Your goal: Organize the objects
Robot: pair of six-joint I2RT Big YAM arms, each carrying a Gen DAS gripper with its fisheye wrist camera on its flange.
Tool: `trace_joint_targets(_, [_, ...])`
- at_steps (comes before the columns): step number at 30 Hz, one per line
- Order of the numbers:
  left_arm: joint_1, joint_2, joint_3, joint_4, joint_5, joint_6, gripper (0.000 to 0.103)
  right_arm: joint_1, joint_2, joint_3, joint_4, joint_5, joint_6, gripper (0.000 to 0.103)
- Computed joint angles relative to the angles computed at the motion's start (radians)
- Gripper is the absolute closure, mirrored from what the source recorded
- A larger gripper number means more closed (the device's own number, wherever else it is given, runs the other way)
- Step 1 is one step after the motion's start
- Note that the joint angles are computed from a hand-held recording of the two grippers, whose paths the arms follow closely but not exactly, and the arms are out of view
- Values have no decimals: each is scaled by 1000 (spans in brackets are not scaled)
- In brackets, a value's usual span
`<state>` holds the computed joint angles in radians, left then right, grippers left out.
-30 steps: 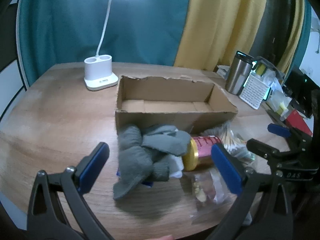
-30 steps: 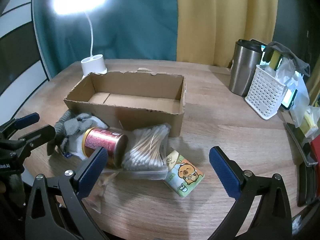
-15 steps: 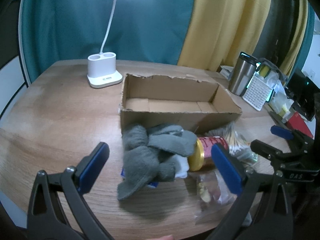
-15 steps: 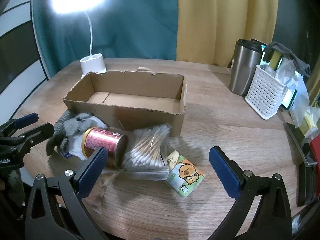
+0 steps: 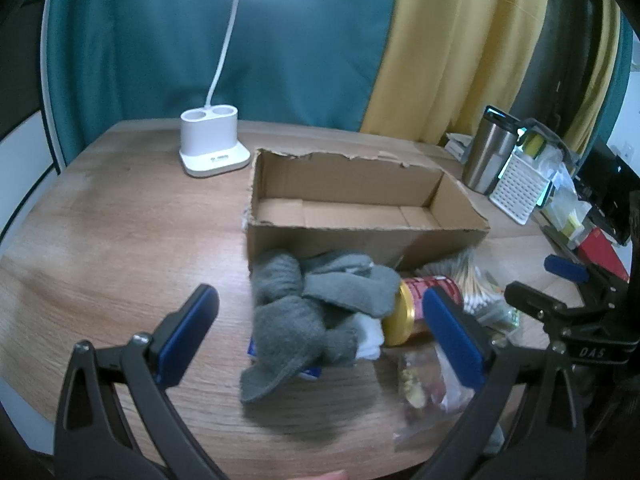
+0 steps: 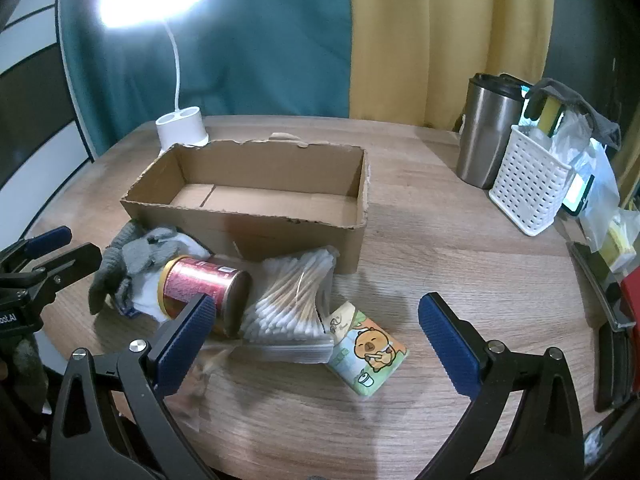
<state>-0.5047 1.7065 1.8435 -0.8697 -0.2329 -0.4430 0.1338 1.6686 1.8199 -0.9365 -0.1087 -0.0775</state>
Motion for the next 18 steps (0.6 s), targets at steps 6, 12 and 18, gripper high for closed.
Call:
trace_joint_targets(6, [1, -1, 0, -1, -4, -2, 0, 0, 3, 5, -6, -1, 6, 0])
trace_joint_targets(12, [2, -1, 2, -5, -2, -3, 0, 1, 6, 11, -15, -1, 11, 0])
trace_joint_targets(18, [3, -2, 1, -3, -2, -2, 0, 0, 6, 11, -16, -3, 13, 0])
